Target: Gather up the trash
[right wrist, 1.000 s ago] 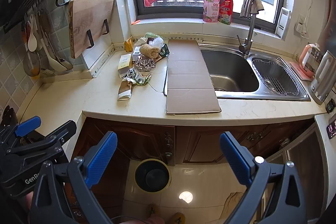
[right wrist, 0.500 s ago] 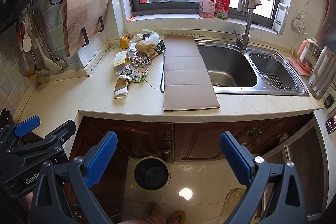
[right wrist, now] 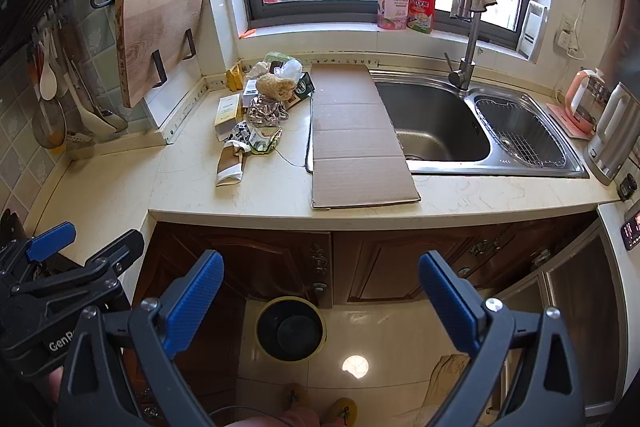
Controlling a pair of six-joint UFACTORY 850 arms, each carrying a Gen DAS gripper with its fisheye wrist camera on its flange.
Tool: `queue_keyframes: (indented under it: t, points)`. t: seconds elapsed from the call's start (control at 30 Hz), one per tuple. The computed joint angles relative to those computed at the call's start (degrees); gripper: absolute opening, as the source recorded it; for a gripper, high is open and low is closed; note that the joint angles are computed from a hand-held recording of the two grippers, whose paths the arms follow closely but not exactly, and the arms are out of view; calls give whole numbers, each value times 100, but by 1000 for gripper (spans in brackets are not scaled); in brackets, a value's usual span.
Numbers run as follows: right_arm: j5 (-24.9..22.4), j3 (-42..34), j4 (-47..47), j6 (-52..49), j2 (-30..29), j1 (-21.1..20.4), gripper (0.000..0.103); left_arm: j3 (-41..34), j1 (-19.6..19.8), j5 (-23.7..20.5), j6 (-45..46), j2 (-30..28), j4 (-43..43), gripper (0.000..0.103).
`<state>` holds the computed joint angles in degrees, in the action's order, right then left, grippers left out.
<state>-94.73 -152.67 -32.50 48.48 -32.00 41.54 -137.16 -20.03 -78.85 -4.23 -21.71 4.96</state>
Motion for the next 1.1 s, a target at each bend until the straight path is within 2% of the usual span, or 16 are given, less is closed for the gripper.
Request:
queue_keyframes:
  t: [0.33,0.5,0.7,0.87,0.93,1.1]
  points:
    - [-15,-54,9,-19,-25,-15,99,64,16,2,34,11,-43,87]
    - [269,629,16,211,330,-18,99,86,11,15,28,11,-54,87]
    - [326,758,63,256,398,-35,99,111,-2,26,13,20,-46,87]
    - [256,577,89,206,291,-53,99,102,-19,11,-4,-6,-42,87]
    - [87,146,116,96,50,-75,99,52,-18,-6,2,-45,-47,87]
    - [81,134,126,98,38,-83,99,29,-50,-12,6,-75,-11,87]
